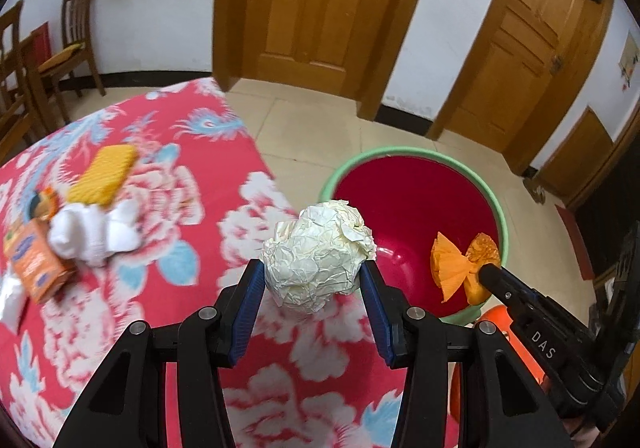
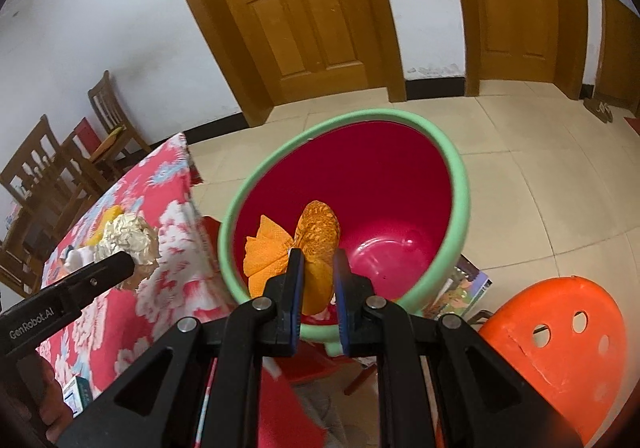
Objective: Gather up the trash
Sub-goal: 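Carry the orange net with the right gripper while the left gripper carries the tissue to the bucket, then open both grippers over the red bucket, dropping the orange net and the tissue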
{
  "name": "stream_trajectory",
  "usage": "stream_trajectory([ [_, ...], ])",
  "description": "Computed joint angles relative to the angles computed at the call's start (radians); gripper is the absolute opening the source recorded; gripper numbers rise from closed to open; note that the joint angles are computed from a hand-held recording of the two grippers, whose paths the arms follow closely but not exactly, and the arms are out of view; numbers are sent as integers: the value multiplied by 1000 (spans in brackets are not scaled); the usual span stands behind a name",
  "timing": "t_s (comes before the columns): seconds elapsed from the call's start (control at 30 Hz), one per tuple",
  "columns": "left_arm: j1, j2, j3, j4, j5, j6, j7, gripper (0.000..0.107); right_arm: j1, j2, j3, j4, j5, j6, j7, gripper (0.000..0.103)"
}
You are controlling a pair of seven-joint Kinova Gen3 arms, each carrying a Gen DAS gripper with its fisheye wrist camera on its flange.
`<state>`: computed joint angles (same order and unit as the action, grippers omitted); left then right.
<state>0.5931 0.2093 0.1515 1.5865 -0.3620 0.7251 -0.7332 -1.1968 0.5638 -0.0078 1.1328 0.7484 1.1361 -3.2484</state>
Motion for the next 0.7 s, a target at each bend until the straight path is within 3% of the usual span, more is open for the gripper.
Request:
stream_trajectory([
  [0.37, 21, 117, -6, -124, 64, 17, -121, 56, 42, -33, -9, 75, -12, -32, -40, 21],
  [0.7, 40, 132, -32, -149, 86, 30, -132, 58, 55, -52, -18, 110, 1, -52, -69, 25],
])
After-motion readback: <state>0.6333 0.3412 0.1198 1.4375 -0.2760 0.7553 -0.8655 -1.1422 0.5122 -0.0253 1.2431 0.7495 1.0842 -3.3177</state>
